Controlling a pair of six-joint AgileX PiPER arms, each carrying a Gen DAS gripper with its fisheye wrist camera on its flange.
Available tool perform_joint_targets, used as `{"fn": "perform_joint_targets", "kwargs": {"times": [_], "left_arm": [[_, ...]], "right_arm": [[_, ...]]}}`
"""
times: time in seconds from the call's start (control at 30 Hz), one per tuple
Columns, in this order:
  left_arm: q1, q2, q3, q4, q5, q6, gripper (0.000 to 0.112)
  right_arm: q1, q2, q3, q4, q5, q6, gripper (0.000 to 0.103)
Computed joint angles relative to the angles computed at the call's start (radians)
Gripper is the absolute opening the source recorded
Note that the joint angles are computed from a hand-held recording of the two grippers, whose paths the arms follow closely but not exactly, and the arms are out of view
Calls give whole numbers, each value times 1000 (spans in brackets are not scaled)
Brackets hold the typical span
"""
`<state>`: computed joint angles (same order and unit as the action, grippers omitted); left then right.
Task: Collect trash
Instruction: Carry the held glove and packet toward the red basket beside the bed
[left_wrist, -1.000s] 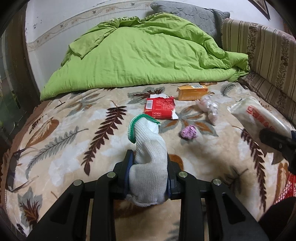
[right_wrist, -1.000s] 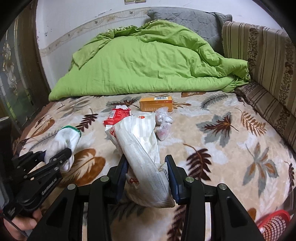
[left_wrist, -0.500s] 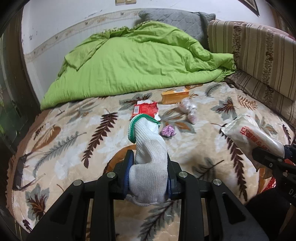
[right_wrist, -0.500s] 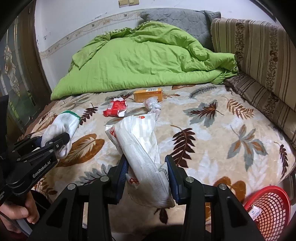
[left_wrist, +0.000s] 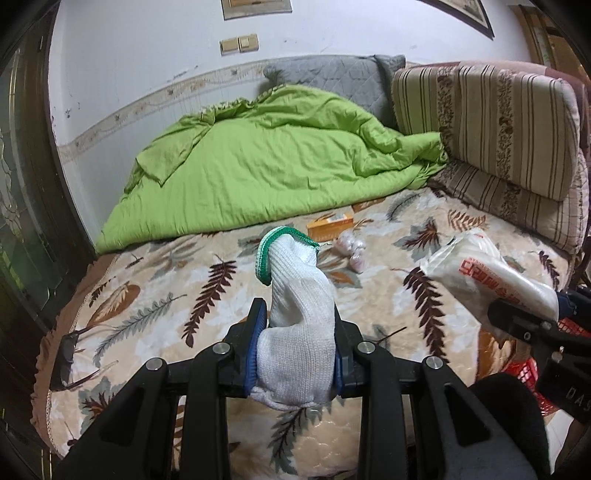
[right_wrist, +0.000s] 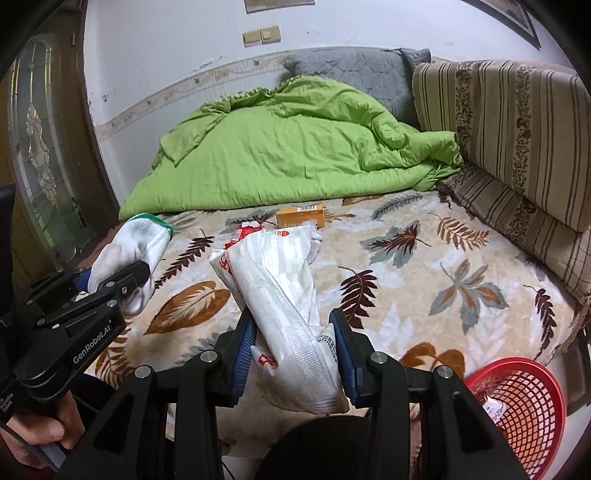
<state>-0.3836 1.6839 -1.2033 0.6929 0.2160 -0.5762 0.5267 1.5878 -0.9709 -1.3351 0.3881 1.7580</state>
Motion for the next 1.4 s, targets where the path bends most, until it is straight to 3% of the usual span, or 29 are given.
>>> {"fn": "perform_joint_targets", "kwargs": {"times": [0.2,0.37,0.47,0.87,1.13,1.4], "left_arm": [[-8,-66,0,-160,-10,152,29],[-4,-84,-27,-373,-13,371,30],[-4,-74,-36,-408,-8,415,30],[29,167,-226,-560,65,567,30],[32,307,-339,-562,128,592,30],[32,366,-381,-586,149,624,30]], "right_arm": [[35,-91,48,3,61,4,44],[46,-145,53,19,102,-11,44],[39,-144,38,46,103,-47,44],[-65,-22,-40,163,7,-196,44],[-175,124,-130,449,-108,-473,44],[-191,189,-175,552,-114,-572,44]]}}
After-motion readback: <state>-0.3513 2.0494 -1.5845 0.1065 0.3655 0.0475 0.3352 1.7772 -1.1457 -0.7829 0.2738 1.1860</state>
